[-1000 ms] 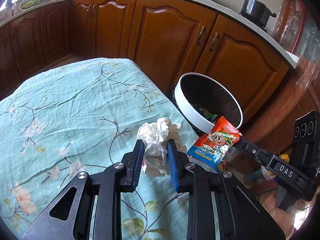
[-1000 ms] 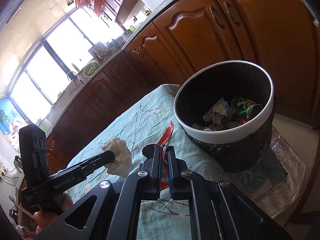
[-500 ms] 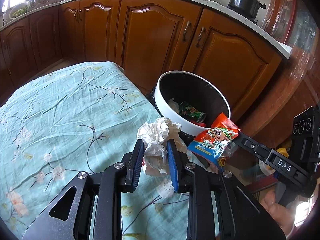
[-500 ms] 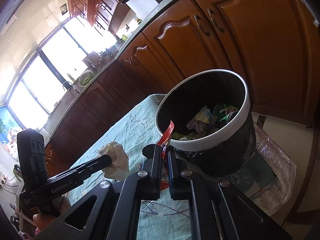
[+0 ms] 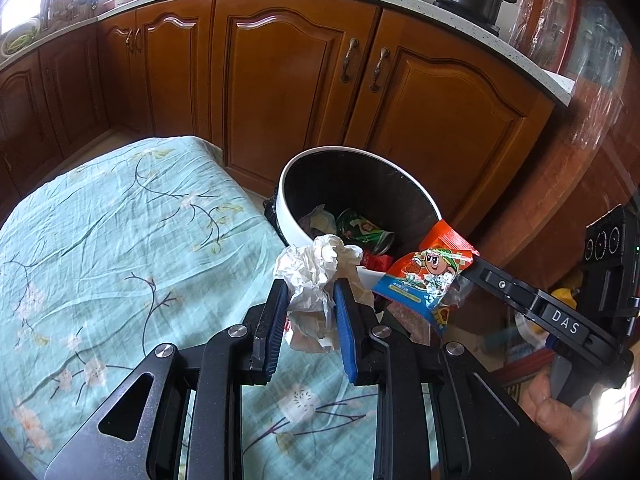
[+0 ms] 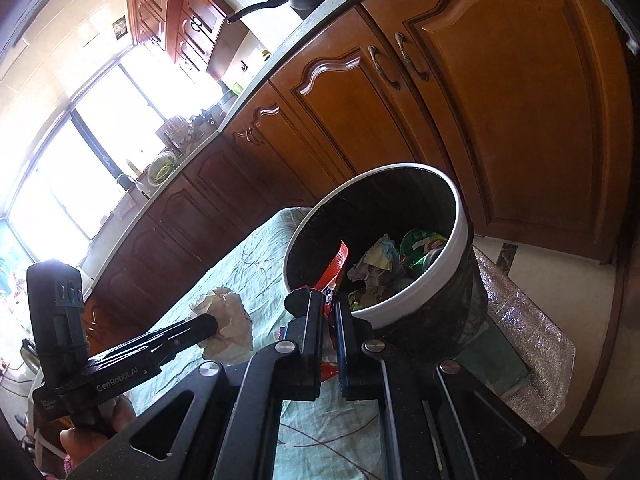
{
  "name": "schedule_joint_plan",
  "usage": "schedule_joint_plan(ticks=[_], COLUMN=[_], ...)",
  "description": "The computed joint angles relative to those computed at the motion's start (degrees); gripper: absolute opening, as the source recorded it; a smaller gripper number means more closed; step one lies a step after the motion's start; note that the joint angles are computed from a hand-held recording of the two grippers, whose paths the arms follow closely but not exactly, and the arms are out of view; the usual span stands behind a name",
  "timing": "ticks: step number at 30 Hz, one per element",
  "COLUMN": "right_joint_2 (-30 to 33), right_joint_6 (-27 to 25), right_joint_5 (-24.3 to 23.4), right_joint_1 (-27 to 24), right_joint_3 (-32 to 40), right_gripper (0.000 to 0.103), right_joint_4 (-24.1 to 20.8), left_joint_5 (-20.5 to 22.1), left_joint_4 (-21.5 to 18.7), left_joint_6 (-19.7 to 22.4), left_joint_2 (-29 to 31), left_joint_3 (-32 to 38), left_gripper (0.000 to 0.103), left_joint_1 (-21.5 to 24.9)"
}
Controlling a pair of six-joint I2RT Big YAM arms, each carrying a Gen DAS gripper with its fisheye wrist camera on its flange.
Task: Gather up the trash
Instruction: 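Carry both items over the black bin and open both tools to drop them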
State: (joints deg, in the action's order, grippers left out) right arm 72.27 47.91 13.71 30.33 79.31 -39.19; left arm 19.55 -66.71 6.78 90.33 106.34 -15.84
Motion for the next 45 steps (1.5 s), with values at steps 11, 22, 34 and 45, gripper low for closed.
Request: schedule_joint_plan(ticks=[11,22,34,45], right_joint_2=[1.1,4.3,8.7,10.6], right_joint_6=[-2.7,-6.0,-9.2,-10.3], right_joint_5=[-0.1,-1.0,-1.6,-3.0], right_joint_1=[-3.0,-6.0,-7.3,-8.7], right_joint_3=[2.4,6.7,11.4,13.1], right_gripper=[0.006,0.006,0.006,0.006], right_joint_4=[-1.4,-3.7,-9.1,-11.3], left_joint_5=[-2.0,-3.8,-6.0,-6.1], left_joint_4=[-1.4,-3.9,-8.0,-11.4], left_joint_6=[0.5,0.1,-0.5,-0.7], left_joint_2=[4.5,11.5,17.6,21.4], left_joint_3=[6.8,16.6,23.8,28.4], left_gripper=[0.022,0.022,0.023,0.023], left_joint_1=[-2.9,-4.8,-6.4,-6.6])
